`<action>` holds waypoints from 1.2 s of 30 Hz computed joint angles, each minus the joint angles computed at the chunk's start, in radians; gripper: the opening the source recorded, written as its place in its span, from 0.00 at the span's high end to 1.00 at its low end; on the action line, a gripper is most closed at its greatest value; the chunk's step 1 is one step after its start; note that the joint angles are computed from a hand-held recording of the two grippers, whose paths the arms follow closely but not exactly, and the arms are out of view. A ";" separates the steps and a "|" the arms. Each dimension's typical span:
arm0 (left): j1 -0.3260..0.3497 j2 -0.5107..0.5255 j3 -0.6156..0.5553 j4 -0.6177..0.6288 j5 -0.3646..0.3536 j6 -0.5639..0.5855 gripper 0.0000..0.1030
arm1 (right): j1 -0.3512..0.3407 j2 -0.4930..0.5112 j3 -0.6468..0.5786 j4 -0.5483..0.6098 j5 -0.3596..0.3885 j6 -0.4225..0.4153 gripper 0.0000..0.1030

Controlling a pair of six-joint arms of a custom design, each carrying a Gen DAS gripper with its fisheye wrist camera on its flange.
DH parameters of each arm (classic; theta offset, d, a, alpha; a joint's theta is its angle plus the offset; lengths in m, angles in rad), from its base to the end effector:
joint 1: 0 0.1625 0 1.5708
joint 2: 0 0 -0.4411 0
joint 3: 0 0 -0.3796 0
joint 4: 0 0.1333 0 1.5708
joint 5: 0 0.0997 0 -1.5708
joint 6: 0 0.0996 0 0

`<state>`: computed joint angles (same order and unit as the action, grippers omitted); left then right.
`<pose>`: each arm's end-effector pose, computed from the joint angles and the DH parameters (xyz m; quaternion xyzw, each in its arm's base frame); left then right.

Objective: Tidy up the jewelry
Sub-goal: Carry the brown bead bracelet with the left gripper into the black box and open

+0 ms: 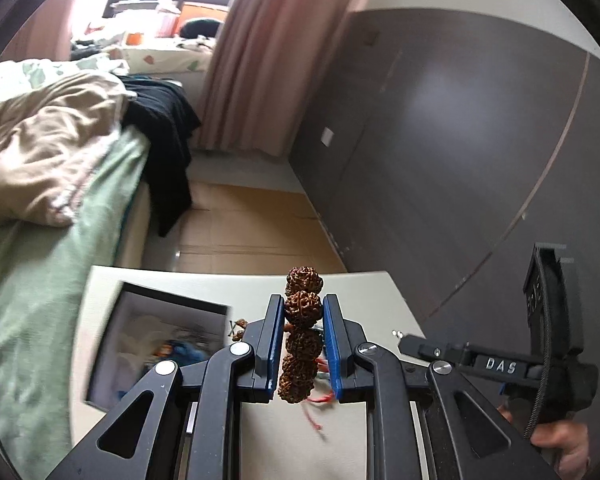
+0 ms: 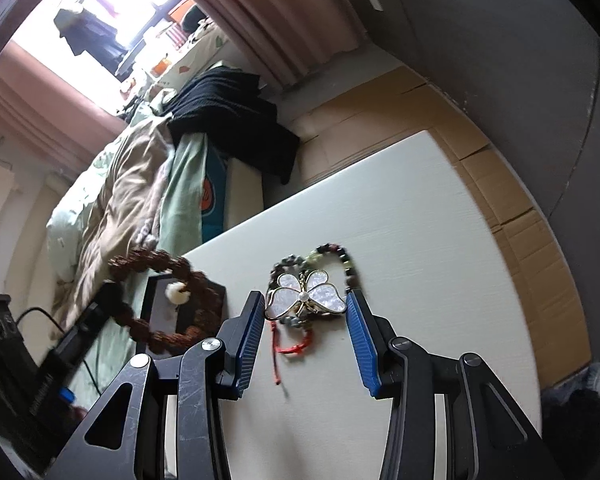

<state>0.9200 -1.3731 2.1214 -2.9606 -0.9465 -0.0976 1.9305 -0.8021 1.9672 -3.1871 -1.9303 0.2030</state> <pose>-0.1463 -0.5083 0.3316 0.1535 0.8953 -0.3858 0.1616 0.2985 -0.5147 0.0904 0.0352 -0.9591 0.2598 0.1063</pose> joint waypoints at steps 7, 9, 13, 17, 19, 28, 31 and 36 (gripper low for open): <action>0.026 -0.057 -0.003 0.001 0.014 -0.005 0.81 | 0.020 0.042 -0.042 0.039 -0.022 -0.006 0.58; 0.037 -0.071 -0.001 0.026 0.010 -0.021 0.81 | 0.026 0.051 -0.050 0.050 -0.033 -0.012 0.58; 0.047 -0.088 -0.001 0.063 0.013 -0.018 0.80 | 0.035 0.069 -0.066 0.071 -0.051 -0.021 0.58; 0.050 -0.074 -0.029 0.190 0.114 -0.029 0.76 | 0.040 0.081 -0.082 0.090 -0.063 -0.023 0.58; 0.054 -0.061 -0.048 0.286 0.206 -0.082 0.61 | 0.041 0.086 -0.087 0.095 -0.063 -0.021 0.58; 0.080 -0.100 -0.033 0.196 0.204 -0.093 0.23 | 0.055 0.095 -0.081 0.036 -0.015 -0.038 0.58; 0.091 -0.107 -0.041 0.199 0.197 -0.110 0.23 | 0.060 0.104 -0.083 0.008 0.043 -0.047 0.58; 0.087 -0.113 -0.044 0.191 0.210 -0.114 0.23 | 0.072 0.135 -0.109 -0.011 0.131 -0.053 0.58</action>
<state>1.0074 -1.4864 2.0772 -2.7691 -0.7363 -0.2112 2.0023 -0.6667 1.8579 -3.1980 -1.7988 0.1498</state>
